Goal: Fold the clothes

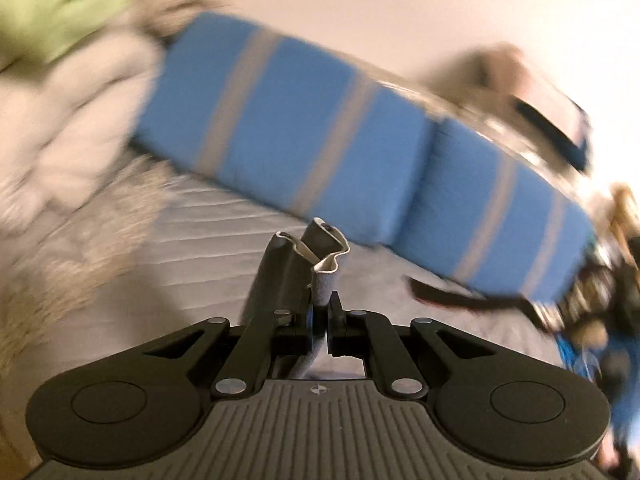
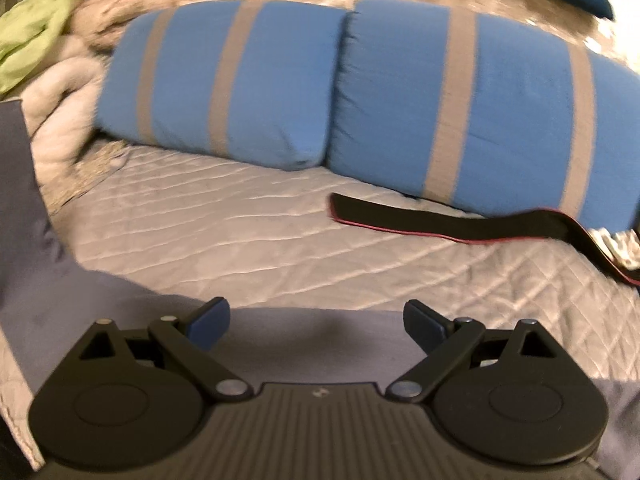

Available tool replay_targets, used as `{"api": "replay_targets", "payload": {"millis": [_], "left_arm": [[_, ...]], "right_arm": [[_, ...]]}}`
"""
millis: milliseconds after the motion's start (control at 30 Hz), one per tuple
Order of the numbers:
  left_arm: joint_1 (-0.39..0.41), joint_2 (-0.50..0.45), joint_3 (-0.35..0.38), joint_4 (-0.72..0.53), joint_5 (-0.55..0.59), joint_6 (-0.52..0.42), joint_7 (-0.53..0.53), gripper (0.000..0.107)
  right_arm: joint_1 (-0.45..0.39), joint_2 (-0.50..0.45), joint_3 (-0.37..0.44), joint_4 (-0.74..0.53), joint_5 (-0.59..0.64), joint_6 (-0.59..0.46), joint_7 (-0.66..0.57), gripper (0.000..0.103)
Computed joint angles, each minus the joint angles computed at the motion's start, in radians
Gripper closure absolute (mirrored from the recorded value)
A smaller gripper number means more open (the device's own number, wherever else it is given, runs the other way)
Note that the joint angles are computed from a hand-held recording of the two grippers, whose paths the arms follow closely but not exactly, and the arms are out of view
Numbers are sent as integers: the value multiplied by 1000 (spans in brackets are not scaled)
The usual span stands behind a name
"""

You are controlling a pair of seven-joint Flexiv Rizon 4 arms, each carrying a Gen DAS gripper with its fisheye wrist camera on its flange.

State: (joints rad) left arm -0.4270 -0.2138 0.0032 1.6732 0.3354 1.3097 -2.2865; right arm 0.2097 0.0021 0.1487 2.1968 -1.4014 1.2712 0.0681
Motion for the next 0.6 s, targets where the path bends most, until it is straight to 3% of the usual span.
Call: {"api": "replay_targets", "payload": {"millis": [100, 233, 300, 333, 367, 400, 433, 533, 600], "left_arm": [[-32, -34, -42, -59, 11, -24, 80, 101], [-43, -92, -110, -75, -85, -23, 238, 99], [22, -122, -219, -44, -244, 4, 433, 88], [60, -132, -276, -23, -327, 23, 516, 75], [81, -141, -306, -9, -382, 52, 560, 63], [85, -143, -309, 7, -409, 92, 577, 59], [68, -145, -284, 12, -408, 128, 573, 53], [-63, -171, -93, -46, -318, 164, 491, 37], [-146, -198, 35, -94, -242, 174, 426, 35]], "right_arm": [[-12, 14, -4, 18, 14, 1, 13, 5], [-23, 25, -3, 33, 14, 4, 12, 5], [-28, 29, -3, 38, 9, 11, 13, 5], [-30, 29, -2, 39, 8, 16, 11, 4], [-31, 29, -3, 40, 4, 21, 9, 4], [-33, 27, -3, 40, -1, 27, 5, 4], [-33, 25, -3, 40, -8, 33, -1, 4], [-30, 16, -3, 34, -52, 52, -20, 3], [-36, 3, -15, 18, -162, 111, -8, 2]]}}
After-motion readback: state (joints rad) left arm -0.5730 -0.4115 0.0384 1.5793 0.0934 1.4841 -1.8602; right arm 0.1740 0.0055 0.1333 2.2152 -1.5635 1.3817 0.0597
